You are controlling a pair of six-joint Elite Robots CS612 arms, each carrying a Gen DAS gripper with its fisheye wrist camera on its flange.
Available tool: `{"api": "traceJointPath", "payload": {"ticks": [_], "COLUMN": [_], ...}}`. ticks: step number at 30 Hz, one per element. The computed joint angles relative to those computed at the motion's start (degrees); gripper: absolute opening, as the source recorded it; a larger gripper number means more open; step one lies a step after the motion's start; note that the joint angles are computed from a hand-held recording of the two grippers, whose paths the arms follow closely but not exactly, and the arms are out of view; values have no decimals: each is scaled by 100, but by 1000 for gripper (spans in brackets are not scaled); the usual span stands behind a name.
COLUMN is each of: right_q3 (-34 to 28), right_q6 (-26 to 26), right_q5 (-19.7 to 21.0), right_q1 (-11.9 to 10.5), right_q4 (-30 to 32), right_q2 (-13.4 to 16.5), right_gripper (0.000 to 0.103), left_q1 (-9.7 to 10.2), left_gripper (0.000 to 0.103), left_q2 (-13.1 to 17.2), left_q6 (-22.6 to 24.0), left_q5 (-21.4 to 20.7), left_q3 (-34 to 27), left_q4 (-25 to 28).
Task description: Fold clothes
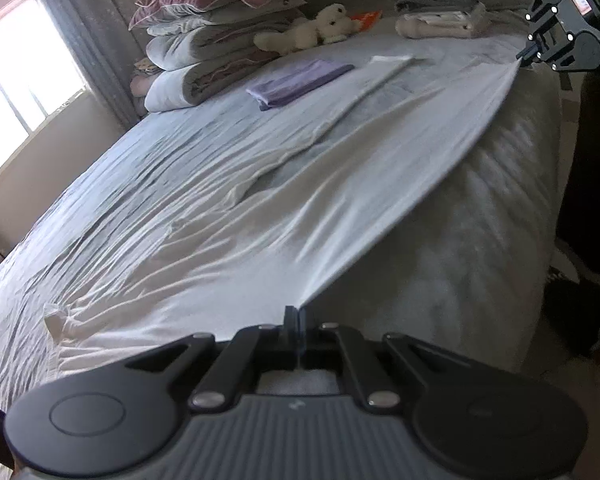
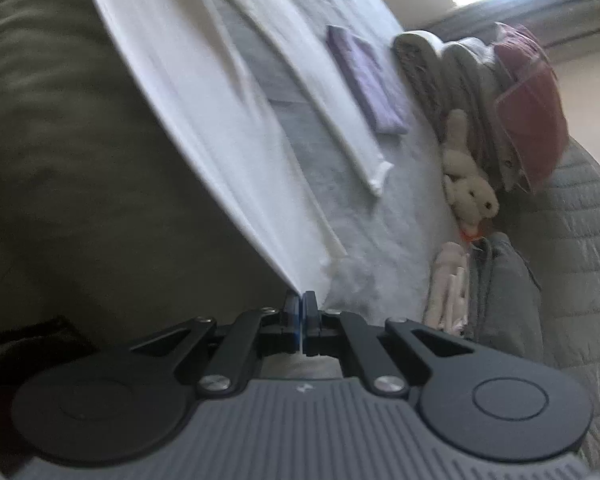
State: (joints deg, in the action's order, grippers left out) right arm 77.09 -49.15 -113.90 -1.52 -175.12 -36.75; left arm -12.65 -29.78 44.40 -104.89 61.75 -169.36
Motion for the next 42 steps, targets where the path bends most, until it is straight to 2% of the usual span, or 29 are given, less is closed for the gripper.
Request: {"api": "traceJointPath", "payload": {"ticks": [6, 10, 11, 12, 14, 15, 16, 19, 23, 26, 28, 31, 33, 35, 38, 42], "right_q3": [37, -51, -40, -29, -8, 14, 35, -7, -132, -400, -681, -1240, -1744, -2283, -3365, -5125], "right_q6": [42, 316, 356, 422, 587, 699, 814, 1312, 2023, 2500, 2754, 3143, 3446, 3708, 4033, 4280], "right_q5": [125, 118, 149, 181, 260, 377, 509, 1090, 1939, 2644, 3190, 4018, 4556, 5046, 5716, 6276], "right_q1": [9, 18, 17, 16, 2, -18, -40, -128, -246, -293, -331, -362, -367, -358, -330, -293], "right_q4": [280, 416, 450, 514, 624, 675, 725, 1040, 1371, 1595, 1780, 2106, 2364, 2670, 3379, 4551], "right_q2": [-3, 28, 4, -27, -97, -145, -194, -307, -389, -303, -176, 110, 387, 683, 1275, 2227], "right_gripper": [0, 1, 5, 13, 25, 37, 40, 40, 40, 40, 40, 40, 40, 40, 40, 40], "left_q1": [22, 31, 44, 60, 139, 174, 207, 267, 255, 221, 195, 177, 165, 138, 158, 233], "left_gripper": [0, 3, 5, 8, 18, 34, 46, 48, 47, 46, 45, 44, 40, 38, 37, 37], "left_q2": [5, -1, -8, -13, -8, 10, 31, 122, 365, 595, 763, 957, 1023, 1019, 986, 940], "left_q6": [-121, -285, -347, -420, -708, -876, -1044, -1551, -2275, -2657, -2761, -2680, -2364, -1989, -1855, -1965], "left_q5": [-3, -57, -113, -188, -578, -767, -945, -1264, -1332, -1408, -1604, -1929, -2075, -2033, -2129, -2340], "left_q3": [-20, -102, -137, -178, -346, -414, -482, -684, -1062, -1422, -1672, -1936, -2066, -2087, -1974, -1869], "left_q4": [223, 478, 578, 693, 1098, 1171, 1229, 1149, 749, 633, 712, 948, 1379, 1753, 1773, 1828]}}
